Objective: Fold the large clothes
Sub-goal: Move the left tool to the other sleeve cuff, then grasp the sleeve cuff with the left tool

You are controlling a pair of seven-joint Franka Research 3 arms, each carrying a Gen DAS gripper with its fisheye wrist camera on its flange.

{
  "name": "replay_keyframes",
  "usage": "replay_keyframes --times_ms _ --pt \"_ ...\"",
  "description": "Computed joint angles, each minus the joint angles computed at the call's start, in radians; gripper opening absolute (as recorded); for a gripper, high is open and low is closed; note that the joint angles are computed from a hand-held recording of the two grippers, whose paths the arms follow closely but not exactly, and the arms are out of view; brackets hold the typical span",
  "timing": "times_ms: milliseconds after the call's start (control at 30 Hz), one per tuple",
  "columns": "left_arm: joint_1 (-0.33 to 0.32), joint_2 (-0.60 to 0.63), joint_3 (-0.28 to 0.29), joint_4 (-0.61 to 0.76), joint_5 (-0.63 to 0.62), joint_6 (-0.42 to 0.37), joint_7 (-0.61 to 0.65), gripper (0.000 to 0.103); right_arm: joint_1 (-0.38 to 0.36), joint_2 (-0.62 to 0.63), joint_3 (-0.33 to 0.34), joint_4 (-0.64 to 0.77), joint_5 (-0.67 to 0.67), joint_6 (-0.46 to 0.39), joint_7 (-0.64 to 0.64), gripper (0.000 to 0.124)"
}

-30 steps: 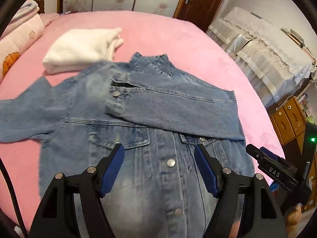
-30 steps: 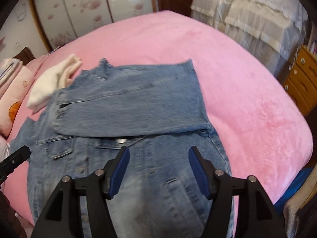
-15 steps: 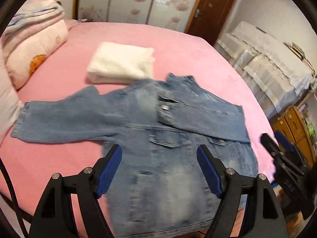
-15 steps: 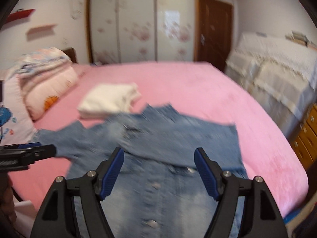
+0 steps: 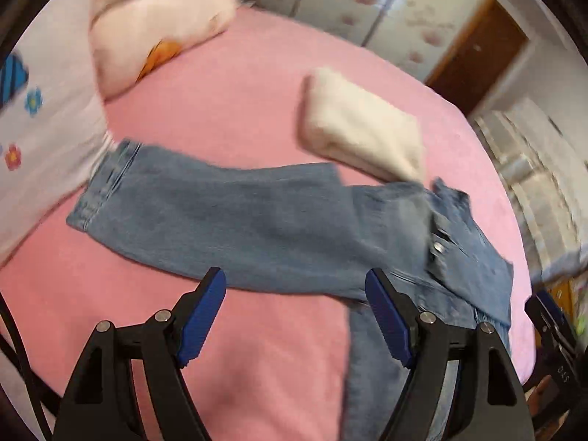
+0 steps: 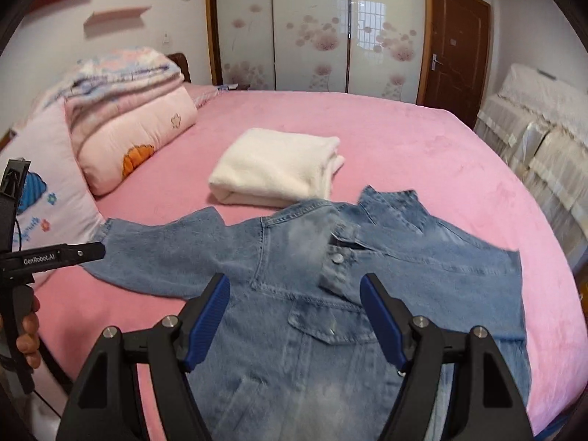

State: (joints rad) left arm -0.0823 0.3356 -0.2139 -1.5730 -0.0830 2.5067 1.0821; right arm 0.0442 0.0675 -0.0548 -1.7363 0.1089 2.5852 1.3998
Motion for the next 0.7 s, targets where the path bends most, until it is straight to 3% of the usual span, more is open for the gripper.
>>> replay_keyframes --times_ms 133,333,467,600,700 --pt "0.067 0.08 0.004 0.034 -0.096 -0.044 -0.008 0.077 0.034 0.101 0.012 0.103 -0.028 -0.021 0.052 0.074" --pt "0.164 0.129 -0.021 0.003 -0.25 -0.042 -0.032 0.077 0.074 0.197 0.023 0.175 -0.026 -0.059 0.065 0.074" --pt "0.165 0.154 0.001 0.022 -0.231 -0.07 -0.084 0.077 0.084 0.227 0.029 0.173 0.001 -0.085 0.053 0.074" --pt "0.185 0.234 -0.012 0.111 -0.243 -0.159 -0.079 0.077 0.08 0.235 0.032 0.156 0.036 -0.108 0.038 0.074" --pt "0.192 0.267 -0.017 0.134 -0.256 -0.164 -0.094 0.077 0.076 0.238 0.028 0.148 0.049 -0.122 0.034 0.074"
